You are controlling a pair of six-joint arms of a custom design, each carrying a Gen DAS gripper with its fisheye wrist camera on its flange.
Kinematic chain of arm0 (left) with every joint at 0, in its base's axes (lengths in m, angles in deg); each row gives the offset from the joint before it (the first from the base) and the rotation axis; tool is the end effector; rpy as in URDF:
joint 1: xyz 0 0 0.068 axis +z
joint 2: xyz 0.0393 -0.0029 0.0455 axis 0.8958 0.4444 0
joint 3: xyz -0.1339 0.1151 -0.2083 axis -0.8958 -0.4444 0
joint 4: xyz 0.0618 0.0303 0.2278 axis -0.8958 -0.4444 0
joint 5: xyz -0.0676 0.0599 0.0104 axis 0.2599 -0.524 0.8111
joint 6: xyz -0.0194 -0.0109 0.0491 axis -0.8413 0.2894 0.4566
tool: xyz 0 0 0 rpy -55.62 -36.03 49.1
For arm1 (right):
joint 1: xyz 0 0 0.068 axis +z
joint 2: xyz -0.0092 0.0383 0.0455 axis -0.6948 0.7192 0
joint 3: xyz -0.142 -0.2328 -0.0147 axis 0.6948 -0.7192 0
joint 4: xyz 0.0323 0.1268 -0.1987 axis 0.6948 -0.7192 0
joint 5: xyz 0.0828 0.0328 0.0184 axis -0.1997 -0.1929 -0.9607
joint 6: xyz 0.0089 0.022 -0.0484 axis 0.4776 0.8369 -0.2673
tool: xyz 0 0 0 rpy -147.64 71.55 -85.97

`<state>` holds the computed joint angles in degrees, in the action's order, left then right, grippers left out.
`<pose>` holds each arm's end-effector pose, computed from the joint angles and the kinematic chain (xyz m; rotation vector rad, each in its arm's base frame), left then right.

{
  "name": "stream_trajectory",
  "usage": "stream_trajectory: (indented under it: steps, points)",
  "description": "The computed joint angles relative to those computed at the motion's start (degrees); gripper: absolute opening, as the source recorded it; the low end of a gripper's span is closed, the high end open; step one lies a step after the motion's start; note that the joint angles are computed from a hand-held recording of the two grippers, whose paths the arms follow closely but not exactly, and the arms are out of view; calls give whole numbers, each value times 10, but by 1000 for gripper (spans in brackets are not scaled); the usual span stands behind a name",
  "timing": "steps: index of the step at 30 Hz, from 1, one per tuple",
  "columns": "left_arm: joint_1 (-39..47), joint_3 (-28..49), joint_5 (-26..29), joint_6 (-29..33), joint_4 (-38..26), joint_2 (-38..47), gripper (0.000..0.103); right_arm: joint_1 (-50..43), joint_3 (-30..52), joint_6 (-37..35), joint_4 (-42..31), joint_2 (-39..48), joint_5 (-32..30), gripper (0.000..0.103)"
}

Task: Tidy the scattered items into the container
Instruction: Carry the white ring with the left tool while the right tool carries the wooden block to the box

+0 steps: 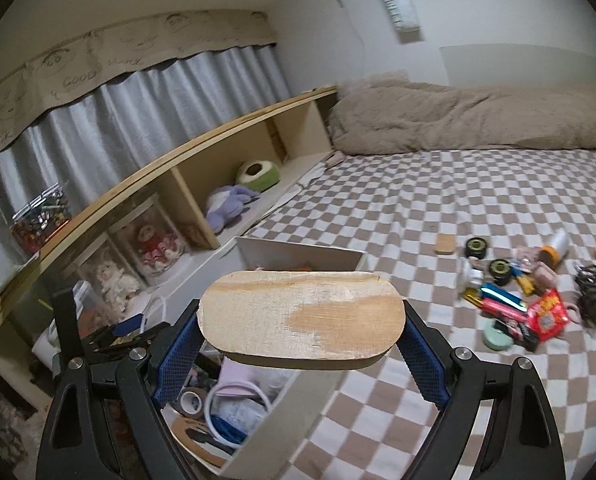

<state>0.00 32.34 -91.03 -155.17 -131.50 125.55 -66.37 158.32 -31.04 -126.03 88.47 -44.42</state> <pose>0.1090 -0.1562 0.2595 -0.4495 2.1753 0.1435 0.2440 -0.0670 0.3256 -0.6310 2.0927 0.8544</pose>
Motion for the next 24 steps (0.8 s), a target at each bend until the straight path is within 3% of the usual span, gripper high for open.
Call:
stream_trajectory:
  steps: [6,12,17,24]
  points:
    - [11,-36,20,38,51,-23,85,71,-13,50,42,-16,26,91]
    - [10,-46,14,38,67,-15,85,117,-15,89,83,-20,53,91]
    - [5,-51,8,45,82,-15,96,143,-4,114,105,-10,71,91]
    - [-5,-57,-1,51,90,-12,97,184,15,154,125,25,102,91]
